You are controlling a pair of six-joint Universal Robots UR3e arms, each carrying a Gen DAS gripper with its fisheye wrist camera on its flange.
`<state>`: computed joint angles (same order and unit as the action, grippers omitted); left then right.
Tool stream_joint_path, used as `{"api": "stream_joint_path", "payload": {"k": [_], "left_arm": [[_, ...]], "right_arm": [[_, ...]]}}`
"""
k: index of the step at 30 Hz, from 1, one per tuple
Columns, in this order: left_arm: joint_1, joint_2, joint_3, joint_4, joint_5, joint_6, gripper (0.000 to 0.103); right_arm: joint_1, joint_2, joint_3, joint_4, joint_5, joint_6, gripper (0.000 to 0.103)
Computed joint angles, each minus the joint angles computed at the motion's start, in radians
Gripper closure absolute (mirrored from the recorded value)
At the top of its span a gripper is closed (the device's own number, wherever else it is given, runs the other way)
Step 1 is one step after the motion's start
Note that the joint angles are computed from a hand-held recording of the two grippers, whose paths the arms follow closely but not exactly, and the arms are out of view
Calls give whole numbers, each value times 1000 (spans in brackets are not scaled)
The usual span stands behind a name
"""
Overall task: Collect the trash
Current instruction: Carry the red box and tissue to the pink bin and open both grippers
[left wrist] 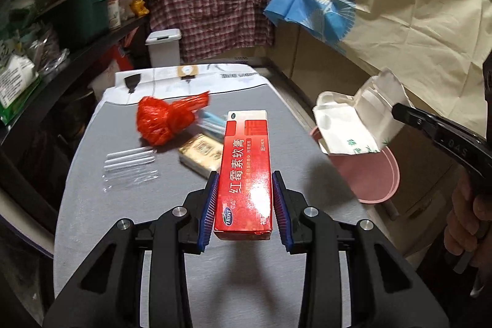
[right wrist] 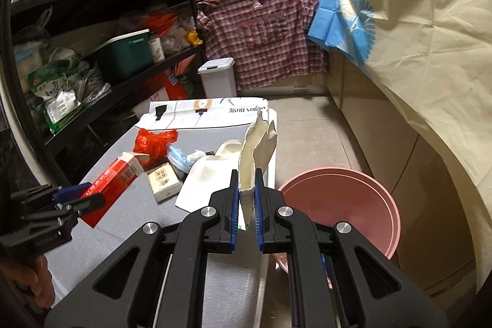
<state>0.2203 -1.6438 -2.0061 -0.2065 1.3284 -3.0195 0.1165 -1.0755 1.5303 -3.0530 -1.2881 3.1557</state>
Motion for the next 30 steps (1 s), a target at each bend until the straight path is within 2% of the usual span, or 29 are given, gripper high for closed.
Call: {"api": "stream_joint_path", "payload": {"k": [9, 16, 22, 30], "left_arm": [[-106, -110, 149, -21, 51, -74, 69], [-197, -233, 338, -65, 84, -105, 69], [-261, -348, 515, -115, 95, -120, 69], [-326, -508, 743, -194, 95, -136, 69]], "right_arm": [[-49, -17, 15, -1, 6, 31, 94], [-78, -9, -6, 15, 1, 47, 94], [-112, 13, -48, 22, -97, 61, 94], [-176, 67, -136, 112, -135, 99, 94]]}}
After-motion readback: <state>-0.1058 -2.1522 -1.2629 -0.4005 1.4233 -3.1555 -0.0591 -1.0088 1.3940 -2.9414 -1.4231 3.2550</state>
